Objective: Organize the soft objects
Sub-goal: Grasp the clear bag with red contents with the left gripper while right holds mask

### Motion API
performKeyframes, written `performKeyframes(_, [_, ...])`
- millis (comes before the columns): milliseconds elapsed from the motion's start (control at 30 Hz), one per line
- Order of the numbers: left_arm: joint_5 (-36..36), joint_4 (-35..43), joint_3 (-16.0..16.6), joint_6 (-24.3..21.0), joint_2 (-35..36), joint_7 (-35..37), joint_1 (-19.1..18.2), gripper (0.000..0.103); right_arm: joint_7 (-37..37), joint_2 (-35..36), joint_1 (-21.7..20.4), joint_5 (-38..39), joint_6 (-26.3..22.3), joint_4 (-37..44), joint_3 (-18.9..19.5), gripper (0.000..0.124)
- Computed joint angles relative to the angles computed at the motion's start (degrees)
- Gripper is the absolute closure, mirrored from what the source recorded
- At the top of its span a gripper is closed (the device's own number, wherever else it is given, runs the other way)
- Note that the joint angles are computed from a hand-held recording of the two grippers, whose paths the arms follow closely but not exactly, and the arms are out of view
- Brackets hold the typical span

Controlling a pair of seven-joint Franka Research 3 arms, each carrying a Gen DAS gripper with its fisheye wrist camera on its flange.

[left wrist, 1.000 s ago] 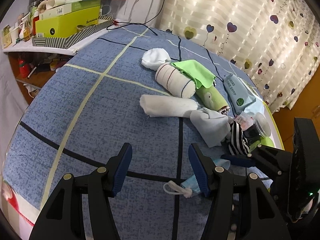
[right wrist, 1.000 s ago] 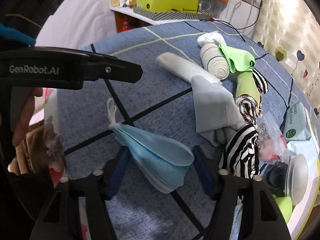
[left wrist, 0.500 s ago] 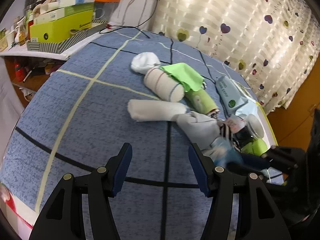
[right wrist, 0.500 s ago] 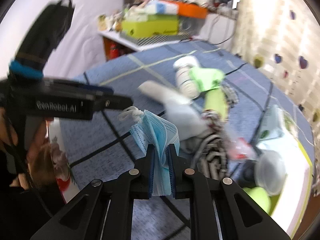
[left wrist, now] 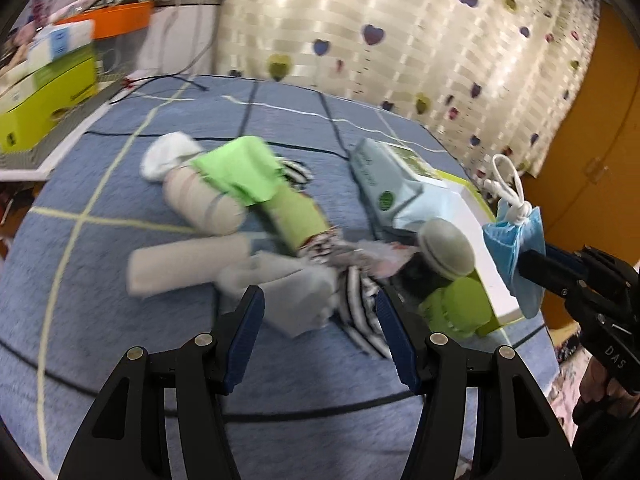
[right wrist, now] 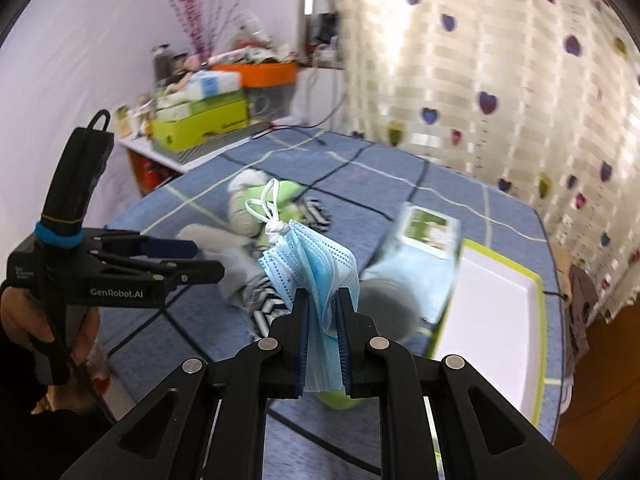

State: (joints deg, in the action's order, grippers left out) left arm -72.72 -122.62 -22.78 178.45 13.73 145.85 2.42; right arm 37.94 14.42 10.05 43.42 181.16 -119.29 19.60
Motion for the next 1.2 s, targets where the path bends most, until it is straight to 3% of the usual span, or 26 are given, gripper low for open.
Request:
performKeyframes(367, [27.8,7.0,6.4,-3.1,8.1,-21.7,-6.9,0.044,-1.5,0.4,-3.3,2.7,0.4,0.6,1.2,0.112])
performKeyframes(567, [37.5,9.8,9.2,-3.8,11.1,-30.4,-9.6,0.044,-3.3,1.1,-3.9,4.7,-0.1,1.4,1.2,0.112])
performKeyframes(633, [39.0,10.6,7.7,-3.7,12.1,-30.7,-8.4,0.044,-3.4,1.6,-3.8,4.9,-0.5,1.9,0.9,0.112])
performKeyframes(700, [42.4,11.1,10.1,-3.9,12.5,-34.3,-10.5,0.044,-3.9,1.8,-3.9,5.4,-0.8,2.2,0.9,0.112])
performKeyframes(767, [43.8,11.3,9.5,-3.7,12.9,-35.7,-9.9,0.054,-4.6,1.8,-3.9,6.1,-0.8,2.4,1.0,0.112])
performKeyframes(833, [45.9,11.3,10.5,-3.9,12.9,-38.4,-10.5,0.059,-5.1,2.0,-4.0,6.7,-0.8,2.6,1.0,0.112])
performKeyframes(900, [47.0,11.2,9.5,-3.6,13.0,-39.3,-9.4,0.073,-5.1,2.2,-3.7,6.9,-1.0,2.9,0.6,0.112])
performKeyframes(1000, [49.2,10.6,8.5,-3.3,12.8,-40.8,-8.2,0.076,-5.6,2.2,-3.6,7.5,-0.8,2.9,0.6,0.112])
performKeyframes(1200, [50.7,7.4,1.9,0.1,11.0,-41.4,-1.8,0.077,-6.4,2.0,-3.6,8.7,-0.1,2.8,0.9,0.112])
